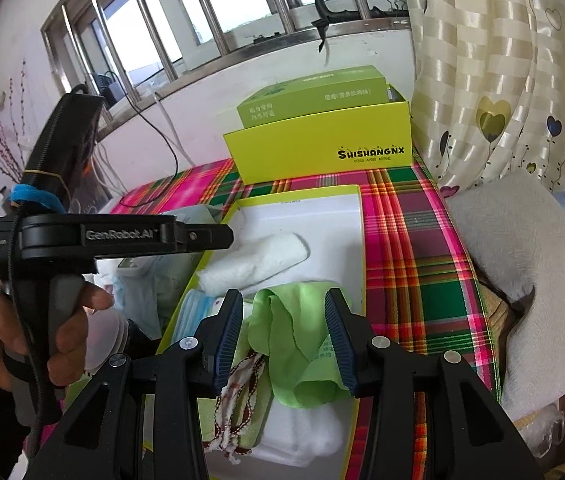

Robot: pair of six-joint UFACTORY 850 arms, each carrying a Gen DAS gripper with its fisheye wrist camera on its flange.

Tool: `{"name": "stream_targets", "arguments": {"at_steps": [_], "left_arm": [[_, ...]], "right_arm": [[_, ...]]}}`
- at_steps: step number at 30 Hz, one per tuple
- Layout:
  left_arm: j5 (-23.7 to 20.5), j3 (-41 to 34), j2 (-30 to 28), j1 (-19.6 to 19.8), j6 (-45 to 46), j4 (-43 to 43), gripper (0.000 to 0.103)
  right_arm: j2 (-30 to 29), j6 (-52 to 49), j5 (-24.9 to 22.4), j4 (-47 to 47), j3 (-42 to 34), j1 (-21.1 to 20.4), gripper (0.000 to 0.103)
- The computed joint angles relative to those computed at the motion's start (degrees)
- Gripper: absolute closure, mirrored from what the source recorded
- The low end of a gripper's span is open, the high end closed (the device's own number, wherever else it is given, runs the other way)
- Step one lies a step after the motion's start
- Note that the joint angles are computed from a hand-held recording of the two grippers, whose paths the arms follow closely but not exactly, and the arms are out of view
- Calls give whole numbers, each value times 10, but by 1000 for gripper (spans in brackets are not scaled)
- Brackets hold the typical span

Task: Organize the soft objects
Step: 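Open the right tool to drop the green cloth while the left tool releases the white towel into the box, then withdraw both open tools from the box back over the table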

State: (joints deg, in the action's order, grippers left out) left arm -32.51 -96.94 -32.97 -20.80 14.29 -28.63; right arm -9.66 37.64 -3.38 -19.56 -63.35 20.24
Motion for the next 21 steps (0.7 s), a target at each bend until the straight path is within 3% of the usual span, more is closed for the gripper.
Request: {"name": "stream_targets", "arguments": {"at_steps": [6, 12, 21], "left_arm": [[31, 55, 44, 2, 59, -39, 65], [68, 120, 98, 2, 117, -76, 65], [114, 199, 166, 7, 197, -124, 65]], "right_arm": [[4, 3, 2, -3, 1, 3, 59], [12, 129, -7, -132, 0, 18, 56], [30, 244, -14, -221, 14, 41, 55]]}}
